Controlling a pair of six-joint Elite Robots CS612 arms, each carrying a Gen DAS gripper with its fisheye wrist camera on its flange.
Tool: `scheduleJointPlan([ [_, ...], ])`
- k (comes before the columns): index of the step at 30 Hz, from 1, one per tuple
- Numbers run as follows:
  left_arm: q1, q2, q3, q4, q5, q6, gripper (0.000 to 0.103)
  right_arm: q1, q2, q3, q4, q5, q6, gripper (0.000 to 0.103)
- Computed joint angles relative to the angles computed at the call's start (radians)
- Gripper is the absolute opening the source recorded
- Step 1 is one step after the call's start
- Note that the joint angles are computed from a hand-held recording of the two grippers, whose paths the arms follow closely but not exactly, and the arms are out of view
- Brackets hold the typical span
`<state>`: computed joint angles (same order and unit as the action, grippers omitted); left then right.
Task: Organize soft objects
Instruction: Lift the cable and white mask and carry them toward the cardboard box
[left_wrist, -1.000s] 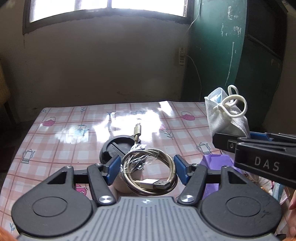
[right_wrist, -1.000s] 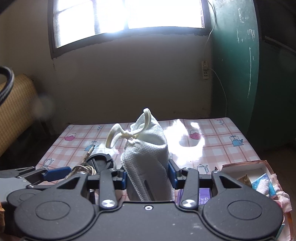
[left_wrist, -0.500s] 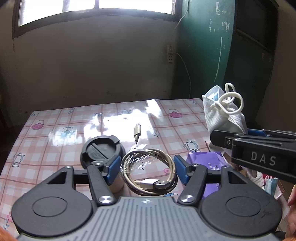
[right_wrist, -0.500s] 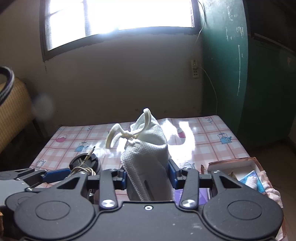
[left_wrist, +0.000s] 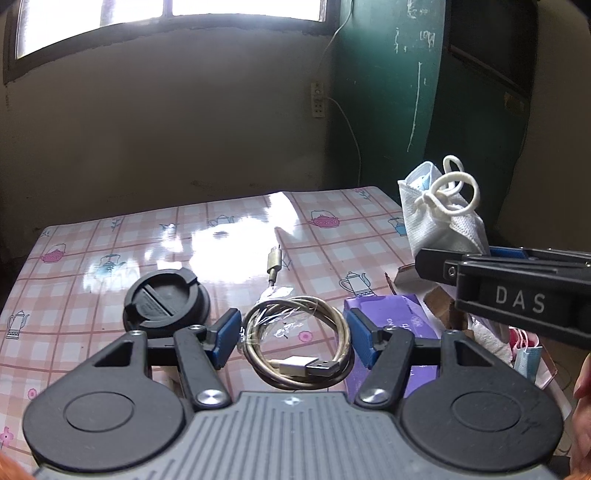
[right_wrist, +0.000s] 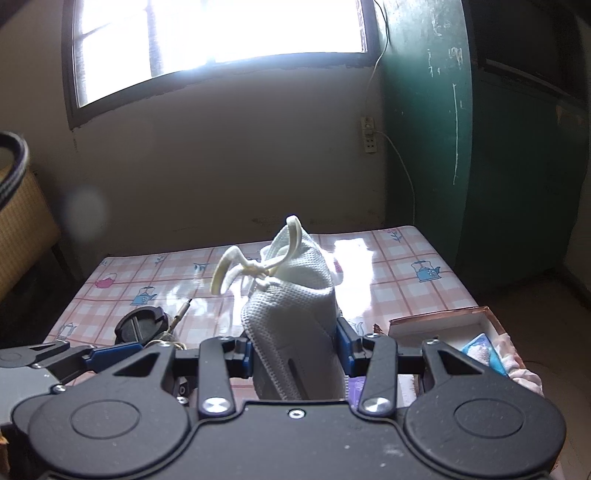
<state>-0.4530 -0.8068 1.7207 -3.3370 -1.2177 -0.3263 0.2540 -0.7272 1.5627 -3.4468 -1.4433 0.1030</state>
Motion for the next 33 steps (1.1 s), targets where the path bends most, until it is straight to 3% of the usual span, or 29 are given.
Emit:
scheduleJointPlan([
  [33, -0.023, 0.05, -0.081, 0.045, -0.09, 0.048, 0.064, -0.042, 0.005, 0.016, 0.014, -0.049, 0.049, 0.051],
])
